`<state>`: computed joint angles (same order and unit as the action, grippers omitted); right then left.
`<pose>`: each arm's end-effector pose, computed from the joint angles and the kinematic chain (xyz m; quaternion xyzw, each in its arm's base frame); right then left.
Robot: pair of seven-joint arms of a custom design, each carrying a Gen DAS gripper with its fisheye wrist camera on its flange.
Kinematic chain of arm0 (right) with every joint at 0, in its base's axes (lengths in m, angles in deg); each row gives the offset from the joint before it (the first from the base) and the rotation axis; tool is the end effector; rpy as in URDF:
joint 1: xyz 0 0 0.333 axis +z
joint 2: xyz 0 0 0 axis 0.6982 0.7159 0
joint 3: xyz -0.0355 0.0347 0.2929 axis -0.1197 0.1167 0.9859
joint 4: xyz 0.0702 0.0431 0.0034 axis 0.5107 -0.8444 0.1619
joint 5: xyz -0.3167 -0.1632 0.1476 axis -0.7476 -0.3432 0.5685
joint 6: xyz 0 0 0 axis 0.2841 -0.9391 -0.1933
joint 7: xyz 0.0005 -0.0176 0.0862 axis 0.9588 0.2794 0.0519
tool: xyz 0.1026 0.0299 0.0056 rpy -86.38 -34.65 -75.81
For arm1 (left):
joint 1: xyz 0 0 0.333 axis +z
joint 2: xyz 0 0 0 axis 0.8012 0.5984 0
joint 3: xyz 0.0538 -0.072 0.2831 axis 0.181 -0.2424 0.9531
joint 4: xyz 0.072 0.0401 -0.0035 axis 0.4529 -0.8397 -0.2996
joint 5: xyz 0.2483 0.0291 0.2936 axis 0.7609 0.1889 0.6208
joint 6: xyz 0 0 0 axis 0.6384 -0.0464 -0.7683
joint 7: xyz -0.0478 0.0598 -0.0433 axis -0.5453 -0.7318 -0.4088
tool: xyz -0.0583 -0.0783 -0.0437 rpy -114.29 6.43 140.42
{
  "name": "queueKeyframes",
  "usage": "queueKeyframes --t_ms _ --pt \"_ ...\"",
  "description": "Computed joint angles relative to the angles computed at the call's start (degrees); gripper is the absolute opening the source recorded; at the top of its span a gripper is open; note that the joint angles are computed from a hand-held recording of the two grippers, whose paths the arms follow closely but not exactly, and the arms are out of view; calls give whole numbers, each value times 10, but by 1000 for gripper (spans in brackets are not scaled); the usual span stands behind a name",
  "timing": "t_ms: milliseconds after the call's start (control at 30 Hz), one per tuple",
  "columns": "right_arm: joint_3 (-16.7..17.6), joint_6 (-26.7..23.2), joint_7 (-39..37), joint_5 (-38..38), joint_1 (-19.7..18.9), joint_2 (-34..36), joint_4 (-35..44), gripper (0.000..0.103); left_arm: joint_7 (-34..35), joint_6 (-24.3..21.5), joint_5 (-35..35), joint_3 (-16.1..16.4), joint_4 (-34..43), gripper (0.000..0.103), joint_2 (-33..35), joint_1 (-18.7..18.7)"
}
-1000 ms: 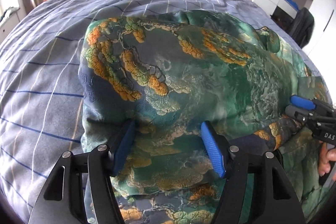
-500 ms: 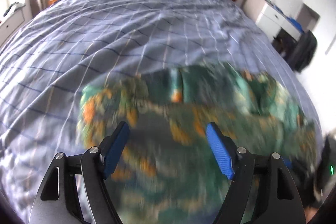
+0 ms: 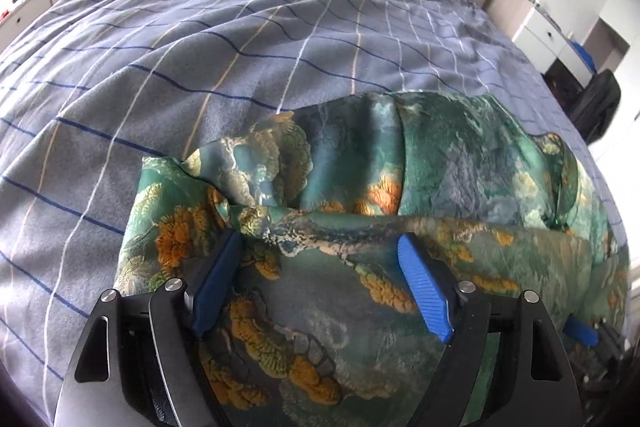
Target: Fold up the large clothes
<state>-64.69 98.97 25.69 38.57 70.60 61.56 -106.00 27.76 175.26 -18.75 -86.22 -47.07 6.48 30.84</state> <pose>0.6744 0.4315 0.3925 -0.8693 0.3749 -0.0341 0.3202 0.6193 -0.3011 0.3993 -0.8582 0.4202 -0.2218 0.1942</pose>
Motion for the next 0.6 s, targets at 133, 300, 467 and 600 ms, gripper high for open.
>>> queueKeyframes --t_ms 133,300,467,600 --pt "-6 -11 6 -8 5 7 16 58 27 -24 13 -12 -22 82 -26 -13" --pt "-17 -23 18 -24 16 16 36 58 20 -41 35 -32 -73 82 -77 -23" --pt "-30 -19 42 -42 25 -5 16 60 15 -103 47 -71 -100 92 -127 -45" --pt "-25 55 50 -47 18 -111 -136 67 -16 -120 61 -106 -143 93 -175 -61"
